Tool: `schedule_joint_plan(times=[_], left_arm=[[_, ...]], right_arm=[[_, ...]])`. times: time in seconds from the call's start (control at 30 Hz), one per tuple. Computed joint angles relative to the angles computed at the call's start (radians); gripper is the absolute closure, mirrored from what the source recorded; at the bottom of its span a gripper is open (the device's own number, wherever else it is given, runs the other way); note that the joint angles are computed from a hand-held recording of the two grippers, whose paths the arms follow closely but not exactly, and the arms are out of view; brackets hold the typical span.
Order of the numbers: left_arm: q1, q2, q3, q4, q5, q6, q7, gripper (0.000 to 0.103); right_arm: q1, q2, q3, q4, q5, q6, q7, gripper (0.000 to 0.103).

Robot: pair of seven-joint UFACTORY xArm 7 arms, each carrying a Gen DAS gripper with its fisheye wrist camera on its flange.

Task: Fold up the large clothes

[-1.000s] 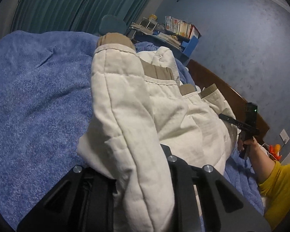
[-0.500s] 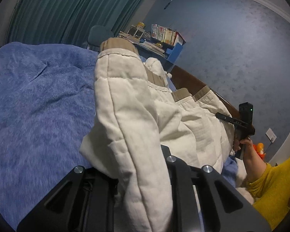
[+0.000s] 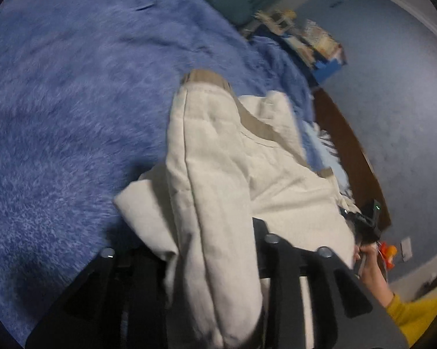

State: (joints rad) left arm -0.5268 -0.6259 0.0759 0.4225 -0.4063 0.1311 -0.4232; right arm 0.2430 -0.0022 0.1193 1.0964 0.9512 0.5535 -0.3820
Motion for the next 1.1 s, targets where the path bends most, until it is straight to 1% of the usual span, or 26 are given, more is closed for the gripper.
schedule_joint_plan(times=[0.03, 0.07, 0.1, 0.13, 0.17, 0.2, 0.23, 0.27, 0.3, 0.33, 0.4, 0.43, 0.47, 0.53, 0.57, 0.6, 0.63, 0.67, 0.7, 0.77, 0.83, 0.9, 0.93, 0.97, 1.0, 1.1], left_arm=[[0.051, 0.01, -0.037, 0.006, 0.021, 0.031, -0.029, 0.061], [0.087, 0.004, -0.07, 0.005, 0.036, 0.05, -0.057, 0.055], [0.105, -0.006, -0.09, 0.0, 0.047, 0.055, -0.076, 0.055], [0.139, -0.028, -0.123, -0.001, 0.067, 0.081, -0.107, 0.055], [0.207, -0.054, -0.18, 0.008, 0.106, 0.142, -0.163, 0.045], [0.256, -0.096, -0.222, 0.001, 0.144, 0.191, -0.21, 0.029], [0.32, -0.155, -0.281, 0.002, 0.197, 0.251, -0.273, 0.023], [0.352, -0.208, -0.313, 0.0, 0.237, 0.286, -0.311, 0.017], [0.375, -0.275, -0.345, 0.009, 0.275, 0.355, -0.35, 0.012], [0.397, -0.315, -0.376, 0.032, 0.317, 0.425, -0.379, 0.01], [0.389, -0.37, -0.426, 0.092, 0.386, 0.55, -0.406, 0.009], [0.378, -0.369, -0.45, 0.127, 0.41, 0.603, -0.418, 0.009], [0.36, -0.351, -0.49, 0.176, 0.43, 0.669, -0.431, 0.008], [0.337, -0.309, -0.568, 0.253, 0.468, 0.767, -0.47, 0.008], [0.328, -0.279, -0.608, 0.286, 0.483, 0.798, -0.494, 0.008], [0.332, -0.233, -0.639, 0.322, 0.5, 0.807, -0.516, 0.008], [0.338, -0.182, -0.683, 0.352, 0.515, 0.811, -0.55, 0.008], [0.344, -0.123, -0.71, 0.373, 0.526, 0.794, -0.578, 0.008], [0.355, -0.069, -0.734, 0.403, 0.543, 0.786, -0.604, 0.008], [0.395, 0.023, -0.786, 0.44, 0.604, 0.804, -0.667, 0.008], [0.415, 0.068, -0.794, 0.457, 0.667, 0.807, -0.696, 0.008], [0.43, 0.141, -0.764, 0.491, 0.704, 0.794, -0.695, 0.006], [0.442, 0.188, -0.757, 0.519, 0.722, 0.785, -0.709, 0.006], [0.446, 0.222, -0.724, 0.534, 0.724, 0.775, -0.699, 0.006], [0.458, 0.276, -0.715, 0.57, 0.746, 0.772, -0.706, 0.006], [0.458, 0.373, -0.637, 0.622, 0.746, 0.748, -0.677, 0.006]], right_arm=[[0.001, 0.003, 0.002, 0.0, -0.027, -0.003, 0.025, 0.076], [0.004, -0.003, 0.004, -0.006, -0.024, -0.016, 0.01, 0.075], [0.008, -0.022, 0.008, -0.02, -0.063, -0.041, 0.022, 0.07], [0.014, -0.044, 0.013, -0.038, -0.129, -0.061, 0.061, 0.055], [0.018, -0.073, 0.019, -0.062, -0.226, -0.087, 0.12, 0.042], [0.012, -0.124, 0.041, -0.104, -0.312, -0.133, 0.157, 0.023], [0.038, -0.148, 0.021, -0.125, -0.356, -0.168, 0.16, 0.022], [0.034, -0.177, 0.032, -0.149, -0.42, -0.194, 0.193, 0.021], [0.024, -0.217, 0.051, -0.178, -0.485, -0.21, 0.233, 0.02], [0.056, -0.254, 0.032, -0.203, -0.509, -0.215, 0.236, 0.019], [0.106, -0.312, 0.007, -0.241, -0.487, -0.196, 0.192, 0.015], [0.131, -0.35, 0.013, -0.268, -0.509, -0.178, 0.186, 0.014], [0.15, -0.359, 0.013, -0.275, -0.529, -0.169, 0.18, 0.014], [0.166, -0.4, 0.053, -0.307, -0.608, -0.139, 0.208, 0.012], [0.179, -0.399, 0.064, -0.31, -0.635, -0.136, 0.216, 0.011], [0.184, -0.388, 0.082, -0.303, -0.671, -0.117, 0.235, 0.008], [0.182, -0.387, 0.103, -0.295, -0.711, -0.099, 0.266, 0.008], [0.175, -0.365, 0.12, -0.277, -0.751, -0.096, 0.294, 0.007], [0.154, -0.335, 0.149, -0.253, -0.817, -0.098, 0.337, 0.006], [0.155, -0.287, 0.149, -0.202, -0.864, -0.08, 0.38, 0.006], [0.148, -0.198, 0.145, -0.109, -0.901, -0.049, 0.437, 0.006], [0.139, -0.13, 0.146, -0.039, -0.965, -0.035, 0.516, 0.006], [0.135, -0.071, 0.144, 0.023, -1.005, -0.009, 0.553, 0.006], [0.141, -0.014, 0.138, 0.086, -1.024, 0.026, 0.576, 0.006], [0.15, 0.034, 0.127, 0.14, -1.021, 0.054, 0.579, 0.006], [0.165, 0.161, 0.099, 0.286, -0.994, 0.109, 0.569, 0.005]])
